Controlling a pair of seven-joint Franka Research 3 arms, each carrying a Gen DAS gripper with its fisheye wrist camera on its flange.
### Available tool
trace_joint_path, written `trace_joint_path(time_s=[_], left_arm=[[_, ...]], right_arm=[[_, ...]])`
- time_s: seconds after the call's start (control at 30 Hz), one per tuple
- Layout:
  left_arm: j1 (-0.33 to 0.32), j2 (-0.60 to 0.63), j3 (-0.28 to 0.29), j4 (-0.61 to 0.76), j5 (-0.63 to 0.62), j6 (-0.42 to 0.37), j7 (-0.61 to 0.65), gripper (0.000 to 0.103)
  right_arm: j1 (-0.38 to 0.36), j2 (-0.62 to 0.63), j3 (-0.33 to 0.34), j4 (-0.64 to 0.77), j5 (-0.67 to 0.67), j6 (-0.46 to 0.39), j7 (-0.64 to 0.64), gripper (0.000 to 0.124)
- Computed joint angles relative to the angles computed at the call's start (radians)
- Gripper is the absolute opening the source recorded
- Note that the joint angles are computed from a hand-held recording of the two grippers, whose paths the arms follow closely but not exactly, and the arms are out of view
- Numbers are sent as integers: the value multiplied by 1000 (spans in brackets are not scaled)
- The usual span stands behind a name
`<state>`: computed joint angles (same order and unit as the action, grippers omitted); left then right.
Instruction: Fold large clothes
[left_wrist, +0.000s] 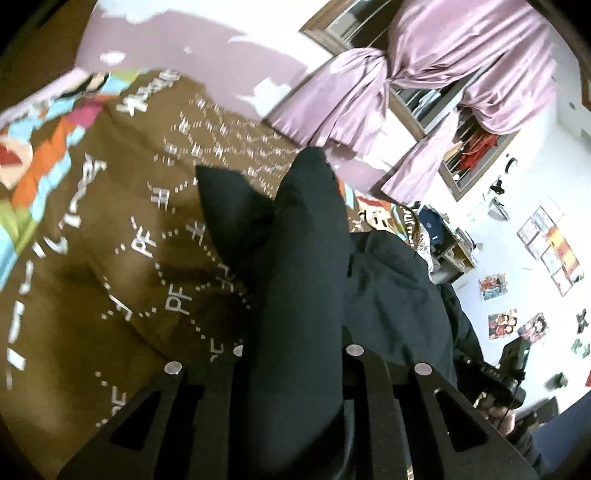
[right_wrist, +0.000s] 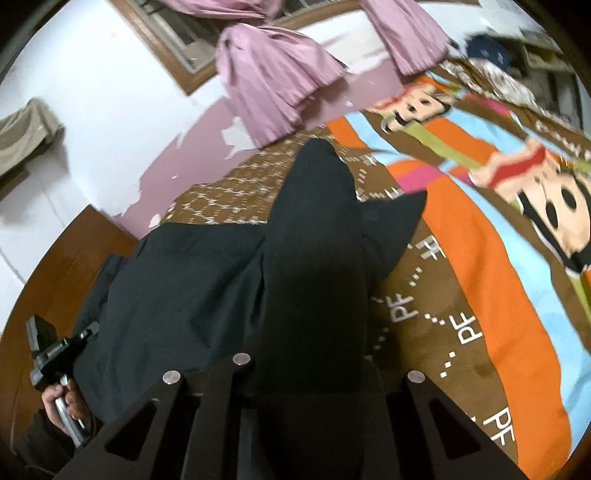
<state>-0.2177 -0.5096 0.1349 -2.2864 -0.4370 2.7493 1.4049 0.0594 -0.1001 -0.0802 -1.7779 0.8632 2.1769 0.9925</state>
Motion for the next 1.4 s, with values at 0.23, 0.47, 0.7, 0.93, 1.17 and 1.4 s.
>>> trace_joint_path(time_s=[0.23, 0.47, 0.7, 0.93, 1.17, 1.4], left_arm=[[54, -152, -32, -59, 80, -43, -85, 13], [86, -225, -41, -95, 177, -119, -182, 13], [83, -260, -13, -193, 201, -109, -197, 14], [116, -253, -36, -195, 259, -143, -213, 24], [162, -238, -53, -178, 281, -232, -298, 48], [254, -248, -130, -141, 394, -340, -427, 90]], right_arm=[[25, -65, -3, -20, 41, -21, -42, 13], [48, -94, 10, -84, -33, 0, -47, 13], [57, -117, 34, -199, -182, 119, -1, 15], [64, -123, 32, -218, -227, 151, 20, 24], [58, -146, 44, -250, -323, 192, 95, 76], [71, -191, 50, -287, -362, 256, 125, 94]])
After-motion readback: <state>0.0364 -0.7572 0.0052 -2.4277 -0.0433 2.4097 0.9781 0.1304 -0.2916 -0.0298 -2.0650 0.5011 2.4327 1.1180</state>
